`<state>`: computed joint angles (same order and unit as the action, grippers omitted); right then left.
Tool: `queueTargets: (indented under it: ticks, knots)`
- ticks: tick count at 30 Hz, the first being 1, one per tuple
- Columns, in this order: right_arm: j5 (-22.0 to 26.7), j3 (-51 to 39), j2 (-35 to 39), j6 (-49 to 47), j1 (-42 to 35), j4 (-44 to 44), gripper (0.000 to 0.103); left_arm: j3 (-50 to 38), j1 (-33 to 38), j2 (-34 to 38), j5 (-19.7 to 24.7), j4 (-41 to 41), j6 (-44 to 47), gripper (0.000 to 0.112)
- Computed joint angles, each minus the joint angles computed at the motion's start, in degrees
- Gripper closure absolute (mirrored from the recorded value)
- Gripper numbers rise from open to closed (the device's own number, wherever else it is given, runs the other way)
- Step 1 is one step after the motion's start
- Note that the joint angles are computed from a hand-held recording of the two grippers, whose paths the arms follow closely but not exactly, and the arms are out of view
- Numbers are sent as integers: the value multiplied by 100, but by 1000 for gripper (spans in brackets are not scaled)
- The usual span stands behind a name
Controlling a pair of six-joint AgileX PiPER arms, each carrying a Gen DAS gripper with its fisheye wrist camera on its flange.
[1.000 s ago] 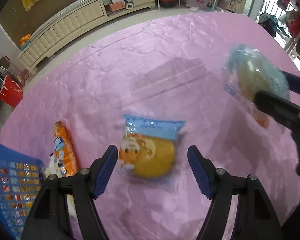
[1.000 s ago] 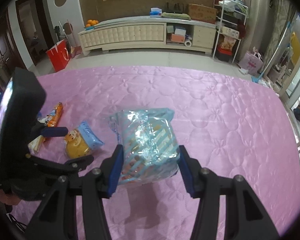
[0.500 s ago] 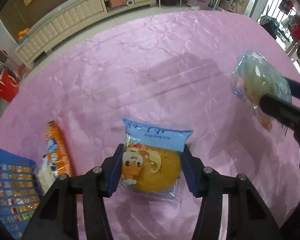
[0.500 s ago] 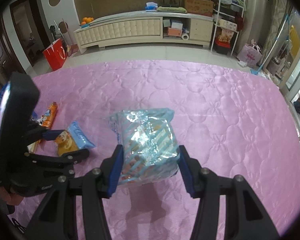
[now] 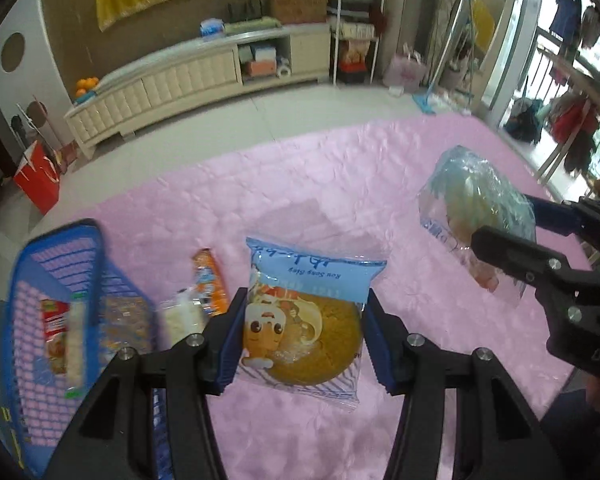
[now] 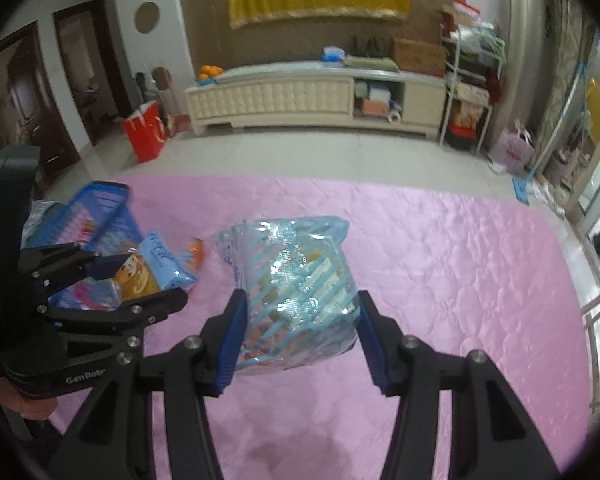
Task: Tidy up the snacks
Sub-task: 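Carry the cake packet and bread bag over the basket with both grippers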
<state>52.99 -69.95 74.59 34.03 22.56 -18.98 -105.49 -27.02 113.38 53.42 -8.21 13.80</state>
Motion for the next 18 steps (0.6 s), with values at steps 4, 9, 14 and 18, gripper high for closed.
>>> queueTargets:
  ticks: [4,9,14,18]
  knots:
    - [587,-578,34,634,924,-635,45,841,436,-917,-301,-497,439,61]
    - [1164,-1237,242,1239,1900,-1176,45,1178,1236,-1690,-77,-1136,1185,61]
    - [1457,-1899,612,1553,2436,-1338,45,1508,1967,-2243,191,-1563,1771,61]
    - [1600,-2507,1049,1538,2746,-1430,45,1637,2696,-2522,494,-1986,2359,61]
